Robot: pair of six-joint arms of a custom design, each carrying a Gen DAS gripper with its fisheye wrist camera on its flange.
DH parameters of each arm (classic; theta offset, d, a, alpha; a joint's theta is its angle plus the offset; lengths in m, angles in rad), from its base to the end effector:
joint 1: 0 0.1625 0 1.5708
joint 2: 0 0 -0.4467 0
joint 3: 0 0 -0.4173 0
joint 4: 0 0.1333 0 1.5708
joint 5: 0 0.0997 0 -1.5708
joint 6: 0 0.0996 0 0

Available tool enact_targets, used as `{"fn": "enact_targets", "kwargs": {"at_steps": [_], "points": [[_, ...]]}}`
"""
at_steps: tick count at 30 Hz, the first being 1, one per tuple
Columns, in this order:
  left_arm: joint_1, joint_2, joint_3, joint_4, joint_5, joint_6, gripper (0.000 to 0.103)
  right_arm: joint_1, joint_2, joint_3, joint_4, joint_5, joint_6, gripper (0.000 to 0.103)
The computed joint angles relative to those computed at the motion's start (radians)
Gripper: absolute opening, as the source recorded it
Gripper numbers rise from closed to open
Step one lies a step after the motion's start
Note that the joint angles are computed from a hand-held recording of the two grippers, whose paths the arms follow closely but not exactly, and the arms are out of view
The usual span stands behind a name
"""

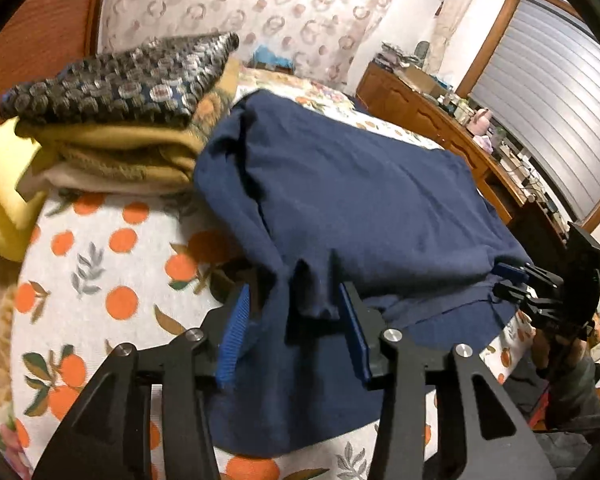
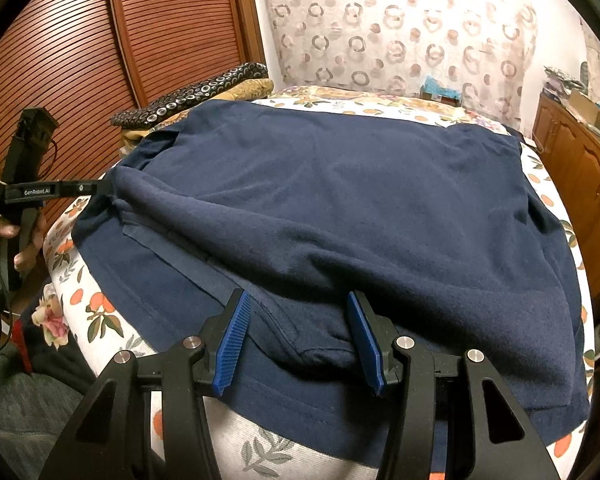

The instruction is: Fold small clothes

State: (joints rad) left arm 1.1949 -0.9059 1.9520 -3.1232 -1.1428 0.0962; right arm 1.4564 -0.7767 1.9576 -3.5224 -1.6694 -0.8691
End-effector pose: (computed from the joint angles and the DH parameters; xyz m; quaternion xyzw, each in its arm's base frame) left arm -0.0636 -0.6369 0.1220 0.1695 0.9322 -0.2710 0.1695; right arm 0.0522 -0.6278 0.0880 0.3238 -0.8672 0.3094 0.2175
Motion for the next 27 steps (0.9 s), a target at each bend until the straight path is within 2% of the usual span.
{"fn": "enact_targets", "kwargs": {"at_steps": [3, 6, 7, 8, 9, 12, 16, 27], "points": [[0.002, 0.017, -0.013, 0.000, 0.020, -0.009, 0.046, -0.001, -0.001, -0.001, -0.002, -0.001, -0.005, 0.053], [0.007, 0.037, -0.036, 0.001, 0.009, -0.010, 0.046, -0.002, -0.002, 0.004, -0.021, 0.002, -0.006, 0.053], [0.008, 0.042, -0.046, 0.006, -0.010, 0.000, 0.041, -0.004, -0.005, 0.007, -0.028, 0.003, -0.004, 0.053], [0.011, 0.045, -0.054, 0.013, -0.027, 0.007, 0.018, -0.007, -0.009, 0.011, -0.035, 0.007, -0.003, 0.053], [0.009, 0.049, -0.061, 0.020, -0.035, 0.013, 0.008, -0.011, -0.014, 0.016, -0.040, 0.011, -0.003, 0.053], [-0.017, 0.064, -0.072, -0.009, -0.050, 0.059, 0.008, -0.026, -0.034, 0.034, -0.061, 0.023, 0.006, 0.053], [-0.064, 0.089, -0.113, -0.047, -0.116, 0.125, 0.007, -0.052, -0.064, 0.063, -0.095, 0.048, 0.034, 0.053], [-0.186, 0.267, -0.403, 0.153, -0.278, 0.214, 0.007, -0.110, -0.140, 0.165, -0.232, 0.098, 0.084, 0.053]]}}
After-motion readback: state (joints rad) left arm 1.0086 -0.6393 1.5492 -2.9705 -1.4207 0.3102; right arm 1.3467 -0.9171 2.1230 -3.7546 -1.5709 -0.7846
